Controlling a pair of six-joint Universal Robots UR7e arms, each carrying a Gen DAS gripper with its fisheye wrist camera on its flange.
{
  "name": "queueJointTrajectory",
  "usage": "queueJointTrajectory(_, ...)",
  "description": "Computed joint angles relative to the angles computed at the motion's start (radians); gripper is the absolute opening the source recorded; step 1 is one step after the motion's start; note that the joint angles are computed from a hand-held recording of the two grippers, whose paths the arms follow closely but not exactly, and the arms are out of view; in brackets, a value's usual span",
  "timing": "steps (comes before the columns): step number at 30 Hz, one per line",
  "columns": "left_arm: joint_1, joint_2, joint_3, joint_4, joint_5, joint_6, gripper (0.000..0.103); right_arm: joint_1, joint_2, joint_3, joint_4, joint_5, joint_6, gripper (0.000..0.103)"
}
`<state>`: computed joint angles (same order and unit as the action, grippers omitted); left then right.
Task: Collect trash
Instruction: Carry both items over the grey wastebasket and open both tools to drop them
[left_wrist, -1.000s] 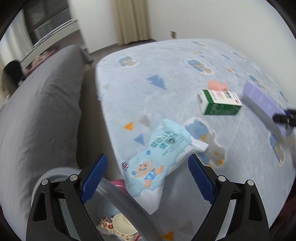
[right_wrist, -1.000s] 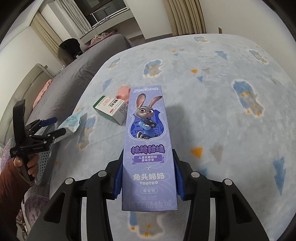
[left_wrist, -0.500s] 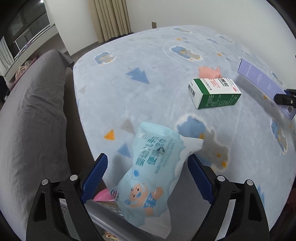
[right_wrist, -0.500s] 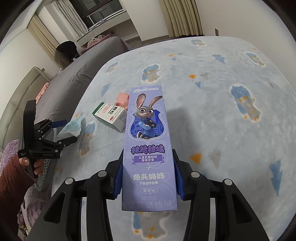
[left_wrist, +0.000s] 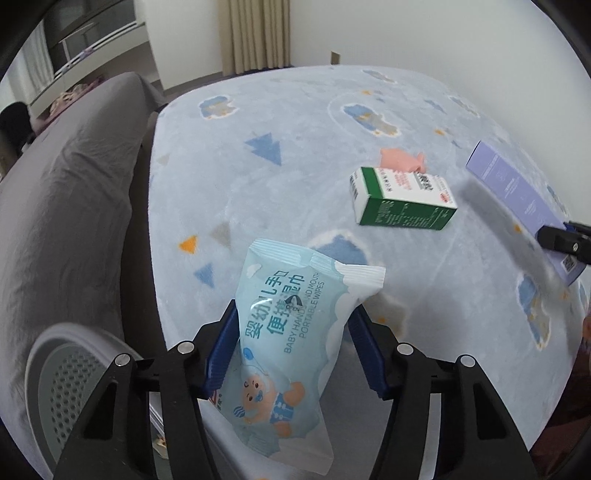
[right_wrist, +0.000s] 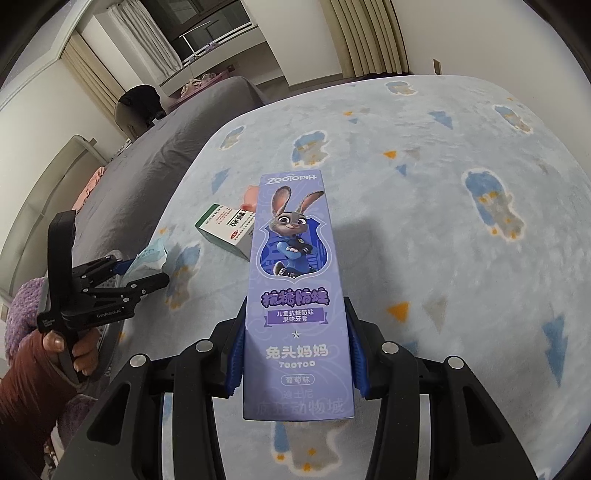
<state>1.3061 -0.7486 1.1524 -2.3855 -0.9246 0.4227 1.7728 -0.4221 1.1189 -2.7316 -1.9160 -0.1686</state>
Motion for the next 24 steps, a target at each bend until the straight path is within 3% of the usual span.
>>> queueJointTrajectory(10, -0.075, -0.144, 0.261, -0.320, 0.032, -0.137, 0.057, 0.033, -0.010, 0.026, -0.022, 0.027, -0.045, 0.044)
queueJointTrajectory(17, -0.100, -0.225, 0.387, -0.516, 0.172, -0.195, 0.057, 0.082, 0.038, -0.048, 0.033, 0.065, -0.092, 0.044)
queueJointTrajectory(24, -0.092, -0.288, 0.460, -0.659, 0.323, -0.212, 0.057, 0.139, 0.162, -0.224, 0.147, 0.117, -0.143, 0.044)
